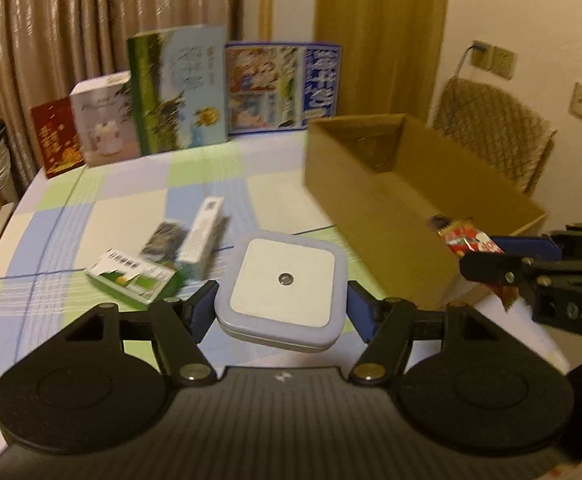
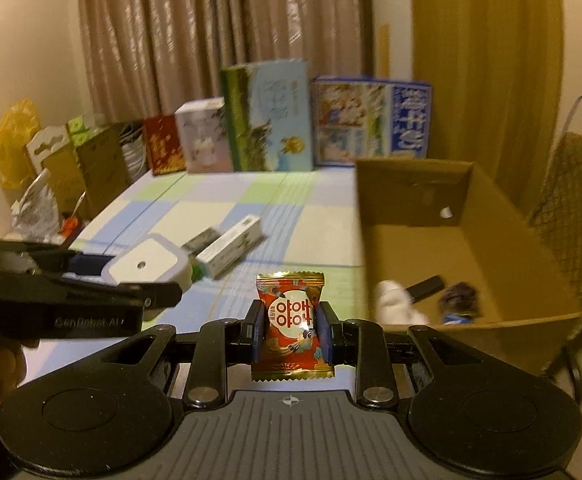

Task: Organize objects
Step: 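Carry the candy packet and white square box over the cardboard box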

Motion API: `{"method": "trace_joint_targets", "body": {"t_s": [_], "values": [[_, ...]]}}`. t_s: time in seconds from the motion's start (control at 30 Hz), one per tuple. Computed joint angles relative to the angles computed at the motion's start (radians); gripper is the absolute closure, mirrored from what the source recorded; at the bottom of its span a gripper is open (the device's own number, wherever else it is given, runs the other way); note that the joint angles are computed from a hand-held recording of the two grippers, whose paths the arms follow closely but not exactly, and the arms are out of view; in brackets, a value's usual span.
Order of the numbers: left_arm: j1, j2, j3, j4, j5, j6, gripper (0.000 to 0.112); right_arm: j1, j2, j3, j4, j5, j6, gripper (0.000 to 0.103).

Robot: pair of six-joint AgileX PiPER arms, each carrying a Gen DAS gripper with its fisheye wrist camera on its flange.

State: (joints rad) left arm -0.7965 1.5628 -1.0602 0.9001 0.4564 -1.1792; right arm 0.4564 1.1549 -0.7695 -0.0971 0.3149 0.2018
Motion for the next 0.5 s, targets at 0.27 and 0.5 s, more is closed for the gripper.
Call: {"method": "trace_joint_targets", "body": {"t_s": [0.27,0.5], "values": [[-0.124,0.070,-0.160,-0.058,0.048,0.062,0.049,-0.226,-0.052,-0.071,0.253,0.122,-0.318,0.079],[-0.167,0.203,-0.388,-0.165,0.124,0.186,0.049,-0.433,0.028,-0.174,0.446,0.234,-0.610,0.079]]}}
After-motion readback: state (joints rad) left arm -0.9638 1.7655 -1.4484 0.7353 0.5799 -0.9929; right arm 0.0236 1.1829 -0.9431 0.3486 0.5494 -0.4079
